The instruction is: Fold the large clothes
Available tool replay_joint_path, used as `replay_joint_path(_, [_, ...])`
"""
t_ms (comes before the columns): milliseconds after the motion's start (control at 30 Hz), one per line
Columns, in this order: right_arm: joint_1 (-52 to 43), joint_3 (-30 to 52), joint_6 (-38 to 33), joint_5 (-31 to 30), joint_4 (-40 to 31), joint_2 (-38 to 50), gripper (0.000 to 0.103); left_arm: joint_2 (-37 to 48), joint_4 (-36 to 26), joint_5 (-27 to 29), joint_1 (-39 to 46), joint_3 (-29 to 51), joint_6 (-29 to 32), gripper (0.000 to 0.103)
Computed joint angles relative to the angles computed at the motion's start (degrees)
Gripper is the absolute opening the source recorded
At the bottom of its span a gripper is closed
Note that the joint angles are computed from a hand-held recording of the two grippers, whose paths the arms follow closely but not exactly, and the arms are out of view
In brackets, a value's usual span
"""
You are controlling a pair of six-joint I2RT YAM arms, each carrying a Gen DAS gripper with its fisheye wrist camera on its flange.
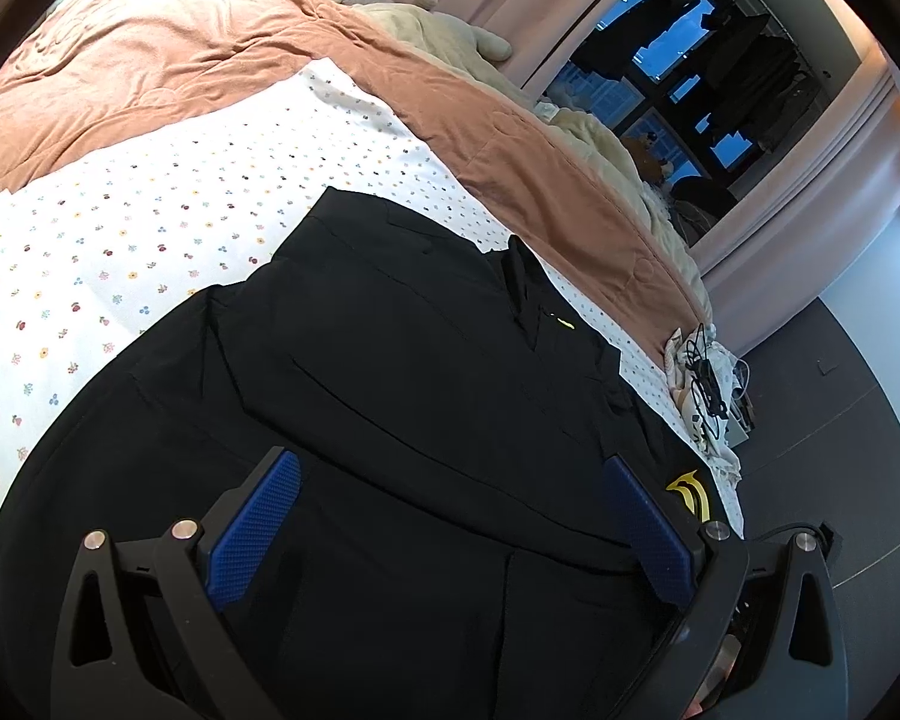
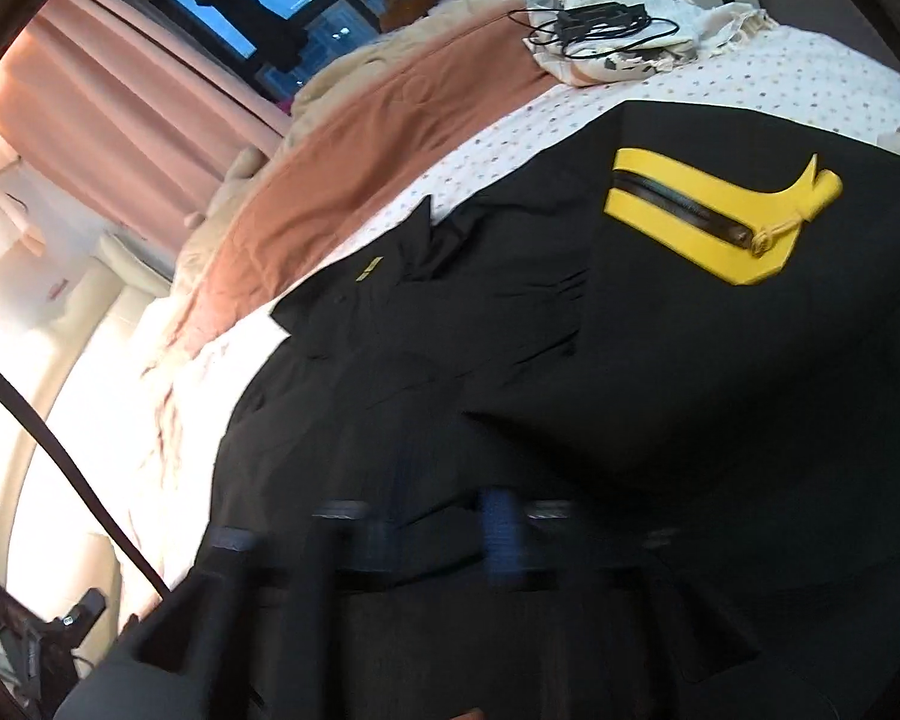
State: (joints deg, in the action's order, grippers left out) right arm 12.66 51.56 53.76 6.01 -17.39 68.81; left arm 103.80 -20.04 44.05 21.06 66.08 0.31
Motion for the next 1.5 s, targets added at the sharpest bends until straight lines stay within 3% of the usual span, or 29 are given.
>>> replay_joint_path(33, [-0.12, 0.23, 0.07, -0.46, -0.57, -1.0, 0.088, 0.02, -0.17, 0.1, 0.02, 0.1, 0.13, 0.103])
replay_joint_path(200, [-1.43, 0.73, -0.39, -2.48, -4.96, -7.02, 0.088, -0.41, -0.71, 0.64, -0.19, -0.04, 0.69, 0.103])
replay_joint_path(433, [-4.62, -1.18, 0.59, 6.71, -17.47, -22.74, 0.088, -1.36, -1.14, 1.41, -0.44, -0.71, 1.09, 0.103])
replay_joint_path(533, [-9.88, -0.1, -0.39, 10.79, -25.57, -26.89, 0.088, -1.78, -1.1, 1.05, -0.81, -1.14, 1.58, 0.103])
replay_joint_path(600, [-16.11, -0.35, -1.93, 9.65, -29.22, -28.71, 0.087, -1.66, -1.31, 0.9, -1.08, -1.1, 1.8, 0.103])
replay_joint_path(700, [-26.33, 0.71, -6.69, 8.6, -34.44, -27.88, 0.079, -2.13, -0.96, 0.11, -1.75, -1.73, 1.98, 0.103])
replay_joint_path(867, [-41.33, 0.91, -15.05, 2.0, -36.55, -25.52, 0.079, -2.78, -0.65, -0.82, -2.45, -2.47, 2.59, 0.103])
replay_joint_path(1000, [-36.98, 0.84, -13.51, 6.68, -37.58, -21.09, 0.079, -2.64, -0.78, -1.41, -2.86, -2.49, 2.82, 0.103])
replay_joint_path(1133, [-34.33, -2.34, -12.01, 6.84, -36.16, -18.98, 0.079, -2.79, -0.68, -1.94, -3.18, -2.74, 2.99, 0.103])
replay_joint_path(1200, [-33.84, -4.09, -11.99, 4.02, -35.02, -18.95, 0.065, -2.9, -0.68, -2.05, -3.35, -2.88, 2.91, 0.103])
replay_joint_path(1233, [-33.09, -3.98, -12.2, 4.88, -34.76, -18.32, 0.065, -2.95, -0.72, -2.04, -3.4, -2.95, 2.88, 0.103])
replay_joint_path(1300, [-32.63, -2.96, -13.85, 5.22, -34.43, -17.12, 0.036, -3.0, -0.76, -1.97, -3.54, -2.96, 2.82, 0.103])
replay_joint_path(1500, [-32.26, -3.8, -13.52, 1.69, -31.33, -20.93, 0.019, -2.93, -1.04, -1.19, -3.14, -2.57, 2.72, 0.103])
